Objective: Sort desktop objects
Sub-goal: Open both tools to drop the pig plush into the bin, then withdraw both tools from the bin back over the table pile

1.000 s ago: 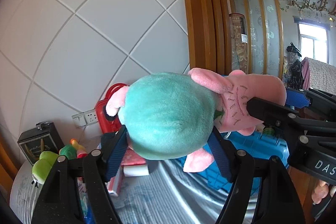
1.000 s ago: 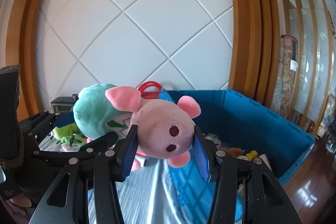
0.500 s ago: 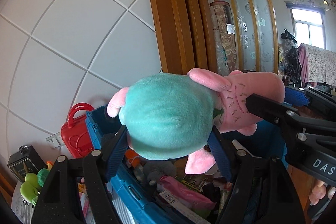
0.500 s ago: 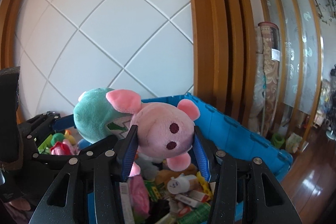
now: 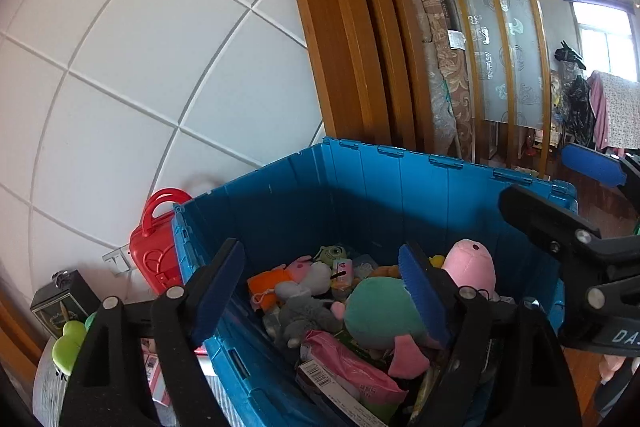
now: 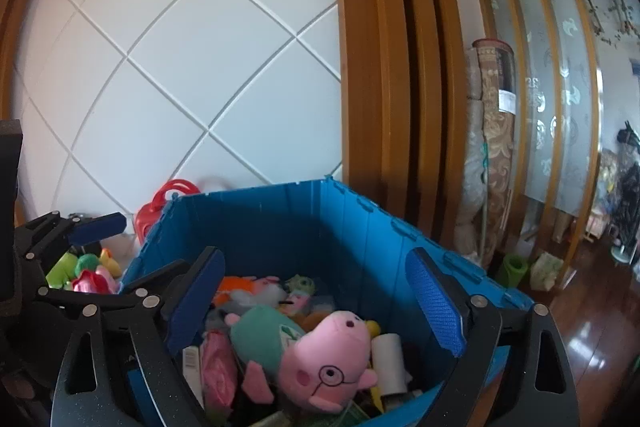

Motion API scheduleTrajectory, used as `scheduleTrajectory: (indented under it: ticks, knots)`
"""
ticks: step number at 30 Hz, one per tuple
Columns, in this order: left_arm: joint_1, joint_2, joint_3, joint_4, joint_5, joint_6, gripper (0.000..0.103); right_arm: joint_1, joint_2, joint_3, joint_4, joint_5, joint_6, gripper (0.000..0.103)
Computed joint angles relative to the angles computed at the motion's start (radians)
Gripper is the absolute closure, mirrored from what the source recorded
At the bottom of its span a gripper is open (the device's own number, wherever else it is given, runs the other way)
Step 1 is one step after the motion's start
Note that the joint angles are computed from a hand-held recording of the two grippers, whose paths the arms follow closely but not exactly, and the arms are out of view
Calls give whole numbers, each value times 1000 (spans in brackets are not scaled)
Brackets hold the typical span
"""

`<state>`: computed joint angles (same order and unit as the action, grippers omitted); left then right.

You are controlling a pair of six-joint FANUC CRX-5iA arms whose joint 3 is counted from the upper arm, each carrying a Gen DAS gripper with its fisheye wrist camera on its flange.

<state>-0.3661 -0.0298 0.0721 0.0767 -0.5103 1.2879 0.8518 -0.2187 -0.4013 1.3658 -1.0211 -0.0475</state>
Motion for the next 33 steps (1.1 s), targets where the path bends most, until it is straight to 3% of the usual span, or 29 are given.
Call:
scheduleTrajectory:
  ticks: [3, 7, 15, 19, 22, 25, 28, 33]
  knots:
    - [16, -34, -36, -4, 16, 39, 21, 28, 1, -1, 11, -51, -3, 0]
    - [58, -116, -130, -3, 91, 93, 4, 53, 7, 2, 19, -84, 2, 0]
    - [184, -282, -335, 67, 221, 93, 3, 129, 75, 36, 53, -88, 9, 0]
    - [284, -346, -425, 192, 229, -31, 3, 163, 134, 84, 70, -36, 13, 0]
    - [375, -388, -513, 396, 235, -235, 3, 191, 194, 137, 83, -13, 13, 0]
    - [478, -417, -569, 525, 218, -381, 3, 220, 268, 213, 78, 14, 33, 0]
    - [589, -432, -622, 686, 178, -546, 3, 249, 355, 300, 60, 31, 57, 0]
    - [768, -418, -656, 795, 91, -707, 3, 285, 509, 473, -38, 62, 102, 0]
